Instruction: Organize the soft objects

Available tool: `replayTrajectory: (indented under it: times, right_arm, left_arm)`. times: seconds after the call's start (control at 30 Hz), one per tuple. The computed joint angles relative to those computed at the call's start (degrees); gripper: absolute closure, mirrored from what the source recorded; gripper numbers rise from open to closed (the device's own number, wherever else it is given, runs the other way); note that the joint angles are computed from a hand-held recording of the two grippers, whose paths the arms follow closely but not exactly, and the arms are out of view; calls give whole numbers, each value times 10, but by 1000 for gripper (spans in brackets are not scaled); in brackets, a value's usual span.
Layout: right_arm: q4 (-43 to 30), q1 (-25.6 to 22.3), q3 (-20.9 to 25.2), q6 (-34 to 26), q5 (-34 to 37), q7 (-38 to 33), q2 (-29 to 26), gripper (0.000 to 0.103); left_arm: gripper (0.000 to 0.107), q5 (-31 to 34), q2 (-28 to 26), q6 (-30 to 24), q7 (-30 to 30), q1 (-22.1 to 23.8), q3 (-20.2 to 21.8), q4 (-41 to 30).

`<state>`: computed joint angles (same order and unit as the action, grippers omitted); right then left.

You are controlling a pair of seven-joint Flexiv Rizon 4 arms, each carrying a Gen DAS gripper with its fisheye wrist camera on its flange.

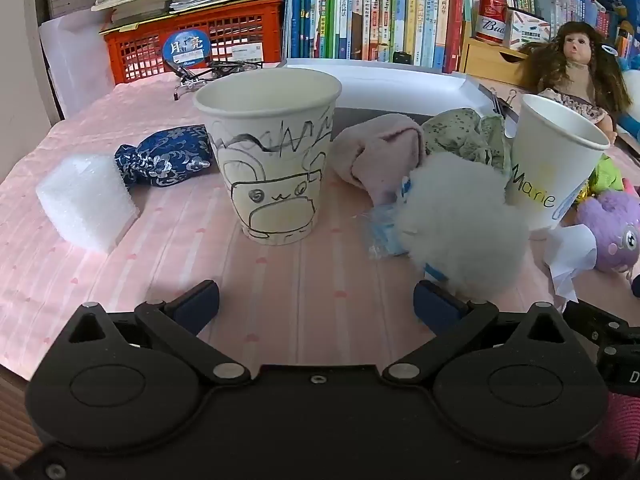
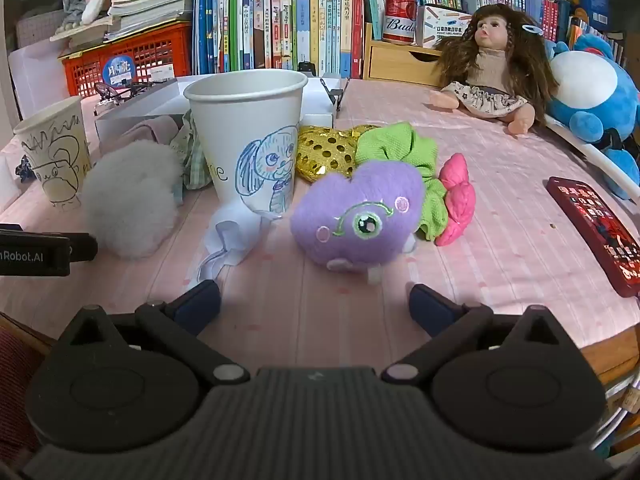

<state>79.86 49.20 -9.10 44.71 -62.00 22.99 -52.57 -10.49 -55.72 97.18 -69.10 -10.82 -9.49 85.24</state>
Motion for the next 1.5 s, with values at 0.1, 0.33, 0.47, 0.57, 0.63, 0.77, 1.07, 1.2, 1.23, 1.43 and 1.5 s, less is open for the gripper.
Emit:
replayTrajectory:
  times: [0.1, 0.33, 0.47, 0.57, 0.63, 0.77, 1.07, 1.2, 1.23, 1.43, 1.5]
  right_arm:
    - [0, 0, 0, 0, 0, 0, 0, 0]
    - [0, 0, 0, 0, 0, 0, 0, 0]
    - [0, 0, 0, 0, 0, 0, 0, 0]
    - [0, 0, 0, 0, 0, 0, 0, 0]
    - [0, 0, 0, 0, 0, 0, 0, 0]
    - [0, 0, 0, 0, 0, 0, 0, 0]
    - [0, 0, 0, 0, -1, 0, 0, 0]
    - [0, 0, 0, 0, -1, 0, 0, 0]
    - [0, 0, 0, 0, -1, 0, 0, 0]
    - [1, 0, 0, -1, -1, 1, 1, 0]
    - [0, 0, 1, -1, -1, 0, 1, 0]
  left_arm:
    - [4, 0, 1, -3, 0, 1, -1, 1]
    - [4, -1, 5, -10, 0, 5, -2, 2]
    - [4, -1, 6, -10, 0, 4, -1, 3]
    - [4, -2, 5, -10, -1, 3, 0, 2]
    - [4, -2, 5, -10, -2, 2, 1, 2]
    - [4, -2, 5, -10, -2, 2, 1, 2]
    - [4, -1, 6, -10, -3, 2, 1, 2]
    - [4, -1, 6, -10, -2, 2, 1, 3]
    - [4, -1, 5, -10, -3, 2, 1, 2]
    - [4, -1, 6, -10, -3, 2, 2, 2]
    - [4, -2, 6, -10, -3, 1, 2, 3]
